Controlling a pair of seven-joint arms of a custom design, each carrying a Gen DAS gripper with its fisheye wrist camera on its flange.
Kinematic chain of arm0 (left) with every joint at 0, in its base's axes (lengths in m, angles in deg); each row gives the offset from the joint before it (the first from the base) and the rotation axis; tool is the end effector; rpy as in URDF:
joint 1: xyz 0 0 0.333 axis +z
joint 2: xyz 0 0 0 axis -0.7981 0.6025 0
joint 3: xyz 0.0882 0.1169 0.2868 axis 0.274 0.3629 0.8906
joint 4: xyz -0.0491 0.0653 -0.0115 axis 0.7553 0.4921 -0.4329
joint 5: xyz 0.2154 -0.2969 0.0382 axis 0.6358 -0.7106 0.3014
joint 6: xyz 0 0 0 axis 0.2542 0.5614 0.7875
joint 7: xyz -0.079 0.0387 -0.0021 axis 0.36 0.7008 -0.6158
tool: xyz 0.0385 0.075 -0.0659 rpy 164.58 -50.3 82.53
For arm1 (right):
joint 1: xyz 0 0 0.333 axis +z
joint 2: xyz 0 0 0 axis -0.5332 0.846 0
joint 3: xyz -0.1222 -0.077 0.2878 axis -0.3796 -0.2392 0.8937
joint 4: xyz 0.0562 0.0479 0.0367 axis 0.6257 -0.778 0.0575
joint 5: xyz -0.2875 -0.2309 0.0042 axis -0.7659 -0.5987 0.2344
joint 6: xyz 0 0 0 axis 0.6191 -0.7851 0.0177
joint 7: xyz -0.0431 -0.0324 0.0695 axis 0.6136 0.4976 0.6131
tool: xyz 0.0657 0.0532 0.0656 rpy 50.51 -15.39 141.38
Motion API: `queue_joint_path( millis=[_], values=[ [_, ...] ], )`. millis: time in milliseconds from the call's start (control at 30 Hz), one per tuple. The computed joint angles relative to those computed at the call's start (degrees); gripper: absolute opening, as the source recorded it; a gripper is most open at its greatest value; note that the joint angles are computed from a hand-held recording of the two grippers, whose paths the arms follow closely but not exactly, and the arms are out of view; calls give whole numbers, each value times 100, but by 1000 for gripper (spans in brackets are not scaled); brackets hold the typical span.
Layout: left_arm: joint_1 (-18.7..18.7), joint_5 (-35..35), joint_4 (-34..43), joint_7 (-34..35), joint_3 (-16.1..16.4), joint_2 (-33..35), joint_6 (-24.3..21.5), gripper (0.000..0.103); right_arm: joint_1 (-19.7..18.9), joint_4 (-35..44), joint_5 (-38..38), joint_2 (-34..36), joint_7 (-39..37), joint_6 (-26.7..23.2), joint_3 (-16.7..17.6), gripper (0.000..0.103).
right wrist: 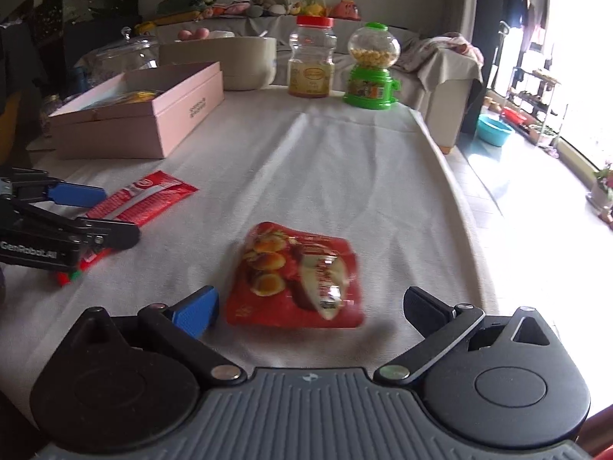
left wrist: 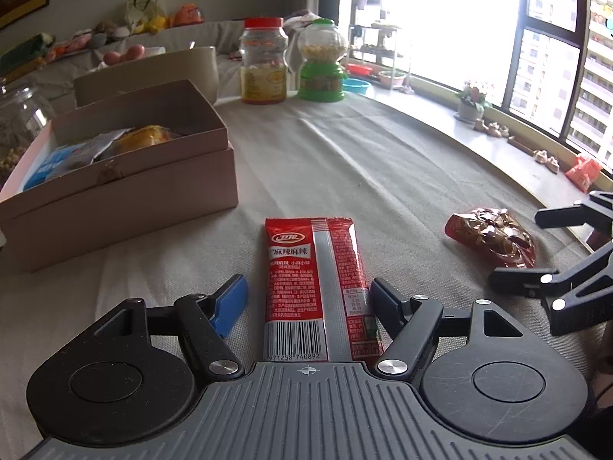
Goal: Organize snacks
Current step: 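Carry both snacks over the pink box and open both tools to drop them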
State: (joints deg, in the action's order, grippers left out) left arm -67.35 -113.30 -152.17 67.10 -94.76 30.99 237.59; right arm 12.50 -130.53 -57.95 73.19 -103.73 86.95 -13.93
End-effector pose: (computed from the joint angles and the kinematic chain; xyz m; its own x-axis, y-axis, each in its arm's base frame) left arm 0.6995 -0.3369 0.2554 -0.7212 -0.6924 0.0208 -0.4502 0.4457 -0.7737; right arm 0.5691 0.4668 0.2609 -0.2479 -0.9667 0.0641 -0.6542 0.1182 -0.7471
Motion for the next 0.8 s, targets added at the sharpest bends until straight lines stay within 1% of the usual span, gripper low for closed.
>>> queue_joint_path(
  millis=[100,133,167,233,267,300,333,433,467,533,567,600,667,700,733,800],
  values=[
    [-4,11,24,-11,8,12,-15,76,69,-139,23,-105,2,-389,-47,102],
    [-3,13,23,-12,7,13,-14,76,78,-272,-59,-186,169,-358,-71,102],
    [-2,13,27,-13,4,16,-18,76,51,-489,-227,-314,449,-116,-99,102],
    [-1,13,21,-16,3,13,-12,76,-61,-870,-688,-534,1131,631,-155,102],
    [2,11,4,-12,-2,7,-1,76,-103,-963,-938,-585,1480,948,-201,102],
    [3,12,4,-12,-3,7,0,76,-159,-940,-1082,-573,1629,1122,-205,102],
    [-1,14,0,-16,3,4,2,76,-224,-821,-1065,-508,1518,1123,-154,102],
    [-7,11,-19,-32,11,-8,15,76,-303,-259,-687,-174,689,592,-32,102],
    [-3,5,-16,-43,5,-7,11,76,-377,-114,-493,-82,414,526,27,102],
    [11,-4,-19,-46,-14,-7,7,76,-533,36,-172,38,37,692,113,94],
    [18,-7,-21,-43,-23,-7,6,76,-570,43,-81,68,-33,854,114,88],
    [23,-9,-21,-39,-31,-6,5,76,-544,75,-3,99,-78,896,87,83],
    [26,-10,-26,-31,-35,-9,8,76,-391,75,41,84,-104,816,-17,73],
    [19,-9,-36,-30,-28,-16,25,76,-368,10,67,25,-105,873,-24,73],
    [9,-18,-73,-37,-17,-33,79,74,-343,-64,57,-34,-35,979,-45,72],
    [-47,-35,-146,-102,53,-72,255,58,-206,-214,-91,-179,132,1069,-138,72]
  ],
)
